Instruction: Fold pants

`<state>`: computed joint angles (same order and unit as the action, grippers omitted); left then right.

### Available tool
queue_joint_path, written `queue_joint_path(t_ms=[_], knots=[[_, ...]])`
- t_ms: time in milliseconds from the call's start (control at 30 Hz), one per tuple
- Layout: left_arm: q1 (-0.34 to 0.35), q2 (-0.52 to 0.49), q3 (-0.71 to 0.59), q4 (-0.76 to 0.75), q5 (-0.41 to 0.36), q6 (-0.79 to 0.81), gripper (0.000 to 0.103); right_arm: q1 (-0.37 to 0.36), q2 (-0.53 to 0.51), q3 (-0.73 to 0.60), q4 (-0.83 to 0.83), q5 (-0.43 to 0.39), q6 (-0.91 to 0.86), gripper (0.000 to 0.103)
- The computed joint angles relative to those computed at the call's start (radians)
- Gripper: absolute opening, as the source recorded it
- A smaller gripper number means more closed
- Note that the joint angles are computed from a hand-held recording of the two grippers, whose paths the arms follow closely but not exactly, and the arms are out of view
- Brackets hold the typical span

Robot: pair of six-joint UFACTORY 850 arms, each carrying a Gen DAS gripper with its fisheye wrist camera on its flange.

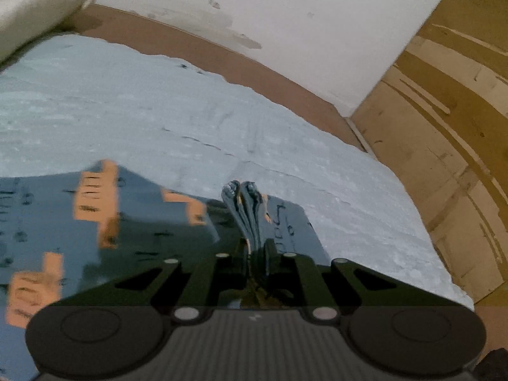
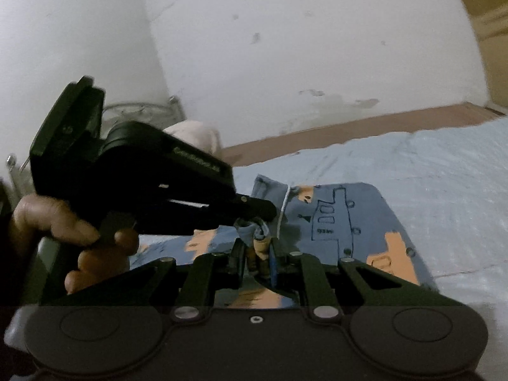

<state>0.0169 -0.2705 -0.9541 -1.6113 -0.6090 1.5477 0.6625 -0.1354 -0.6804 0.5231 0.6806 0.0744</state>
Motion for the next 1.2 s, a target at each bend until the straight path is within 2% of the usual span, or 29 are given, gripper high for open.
queue_joint_path(t_ms=[300,433,733,833,867,933,1000,1067,1100,1167,1200], knots=[[0.073,-0.004,0.019,0.022,-0.011,-0.013,0.009,-0.031,0.014,0.010,-0.169,-0.079,0.060,0.016],[0.102,-0.007,0.018,0.046,-0.019,-0.023,0.009,-0.022,0.002,-0.013,-0.191,-0.104,0.064,0.016],[0.145,-0.050,0.016,0.079,-0.025,-0.057,0.009,-0.021,-0.076,-0.103,-0.271,-0.185,0.073,0.016],[0.152,-0.060,0.017,0.068,-0.040,-0.048,0.009,-0.032,-0.101,-0.128,-0.295,-0.204,0.084,0.022],[0.154,-0.060,0.018,0.067,-0.042,-0.041,0.009,-0.033,-0.103,-0.130,-0.300,-0.206,0.087,0.024],[0.158,-0.060,0.021,0.058,-0.049,-0.025,0.010,-0.035,-0.100,-0.127,-0.306,-0.207,0.081,0.035],[0.162,-0.059,0.028,0.045,-0.051,-0.007,0.012,-0.035,-0.081,-0.106,-0.295,-0.195,0.060,0.057],[0.163,-0.047,0.042,0.016,-0.038,0.018,0.019,-0.038,-0.054,-0.071,-0.302,-0.167,0.052,0.072],[0.162,-0.039,0.050,-0.006,-0.024,0.036,0.024,-0.040,-0.042,-0.057,-0.295,-0.156,0.039,0.078],[0.156,-0.022,0.063,-0.060,0.011,0.093,0.055,-0.043,-0.014,-0.023,-0.255,-0.135,-0.011,0.085],[0.151,-0.014,0.070,-0.099,0.029,0.131,0.060,-0.043,0.000,-0.004,-0.227,-0.119,-0.038,0.092]])
